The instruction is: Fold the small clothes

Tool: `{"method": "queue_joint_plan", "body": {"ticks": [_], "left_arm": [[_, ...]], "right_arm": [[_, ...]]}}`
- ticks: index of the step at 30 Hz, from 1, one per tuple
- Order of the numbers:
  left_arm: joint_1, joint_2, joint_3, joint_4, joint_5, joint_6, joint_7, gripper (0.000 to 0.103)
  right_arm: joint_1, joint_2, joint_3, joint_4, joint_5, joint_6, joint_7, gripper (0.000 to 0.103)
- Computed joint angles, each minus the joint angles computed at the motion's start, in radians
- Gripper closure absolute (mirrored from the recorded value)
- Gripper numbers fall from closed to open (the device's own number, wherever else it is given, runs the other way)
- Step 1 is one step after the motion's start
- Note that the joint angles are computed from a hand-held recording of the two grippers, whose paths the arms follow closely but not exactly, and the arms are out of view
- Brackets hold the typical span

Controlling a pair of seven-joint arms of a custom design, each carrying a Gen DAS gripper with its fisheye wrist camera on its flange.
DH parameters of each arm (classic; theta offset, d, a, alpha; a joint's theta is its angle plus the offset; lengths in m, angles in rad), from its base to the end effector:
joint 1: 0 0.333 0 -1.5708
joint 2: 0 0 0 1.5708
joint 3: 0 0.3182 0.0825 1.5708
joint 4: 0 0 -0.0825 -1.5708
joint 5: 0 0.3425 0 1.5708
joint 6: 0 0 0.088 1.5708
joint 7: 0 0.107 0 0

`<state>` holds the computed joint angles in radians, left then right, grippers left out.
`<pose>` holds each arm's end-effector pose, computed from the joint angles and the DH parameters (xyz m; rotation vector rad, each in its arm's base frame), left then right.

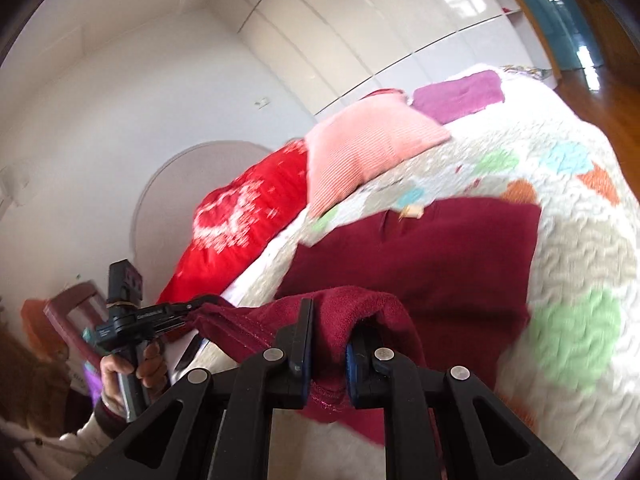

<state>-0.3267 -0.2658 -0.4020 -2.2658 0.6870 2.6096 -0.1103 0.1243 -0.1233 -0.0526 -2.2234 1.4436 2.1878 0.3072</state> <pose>0.3372 -0.3399 0.5402 -2.2078 1.4122 -1.0185 0.4893 0.0705 0.4859 -1.6566 1.0487 0.1749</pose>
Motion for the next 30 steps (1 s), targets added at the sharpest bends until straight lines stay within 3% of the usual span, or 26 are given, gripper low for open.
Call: {"method": "queue_joint_plan", "body": {"ticks": [6,10,11,13,14,15,17,18,20,22,25,28,30], "left_arm": [[0.026,0.248,0.067,0.237,0.072,-0.109,0.062,0.094],[0.023,0.365,0.138,0.302,0.012,-0.036,0.117,0.092],[0.030,0.373,0.152,0.289,-0.009,0.016,0.136,0.089],[0.040,0.376,0.170,0.274,-0.052,0.096,0.175,0.079],[0.047,0.360,0.180,0.251,-0.065,0.154,0.176,0.069],[0.047,0.347,0.188,0.240,-0.055,0.186,0.164,0.051],[0.036,0.314,0.204,0.245,0.069,0.152,0.065,0.029],[0.031,0.298,0.201,0.251,0.127,0.115,0.024,0.027],[0.035,0.286,0.184,0.258,0.122,0.090,0.066,0.027],[0.031,0.292,0.168,0.273,0.107,0.050,0.094,0.027],[0.019,0.326,0.156,0.297,0.082,0.023,0.144,0.027],[-0.007,0.394,0.156,0.348,0.067,-0.018,0.175,0.027],[-0.024,0.439,0.164,0.385,0.053,-0.053,0.192,0.027]], "right_arm": [[0.019,0.268,0.062,0.299,-0.039,0.177,0.147,0.091],[0.022,0.447,0.090,0.476,-0.220,0.252,0.356,0.089],[0.014,0.469,0.094,0.499,-0.251,0.245,0.402,0.089],[-0.041,0.482,0.122,0.501,-0.194,0.209,0.405,0.089],[-0.070,0.477,0.139,0.490,-0.148,0.193,0.381,0.088],[-0.085,0.465,0.147,0.475,-0.124,0.193,0.362,0.086],[-0.087,0.435,0.151,0.442,-0.107,0.229,0.336,0.082],[-0.083,0.420,0.153,0.425,-0.083,0.262,0.320,0.077],[-0.083,0.383,0.158,0.389,0.038,0.341,0.245,0.062],[-0.083,0.363,0.150,0.383,0.111,0.346,0.198,0.060],[-0.049,0.361,0.134,0.411,-0.057,0.314,0.244,0.060],[0.018,0.380,0.142,0.426,-0.246,0.417,0.260,0.065],[0.058,0.421,0.135,0.459,-0.405,0.479,0.360,0.068]]}}
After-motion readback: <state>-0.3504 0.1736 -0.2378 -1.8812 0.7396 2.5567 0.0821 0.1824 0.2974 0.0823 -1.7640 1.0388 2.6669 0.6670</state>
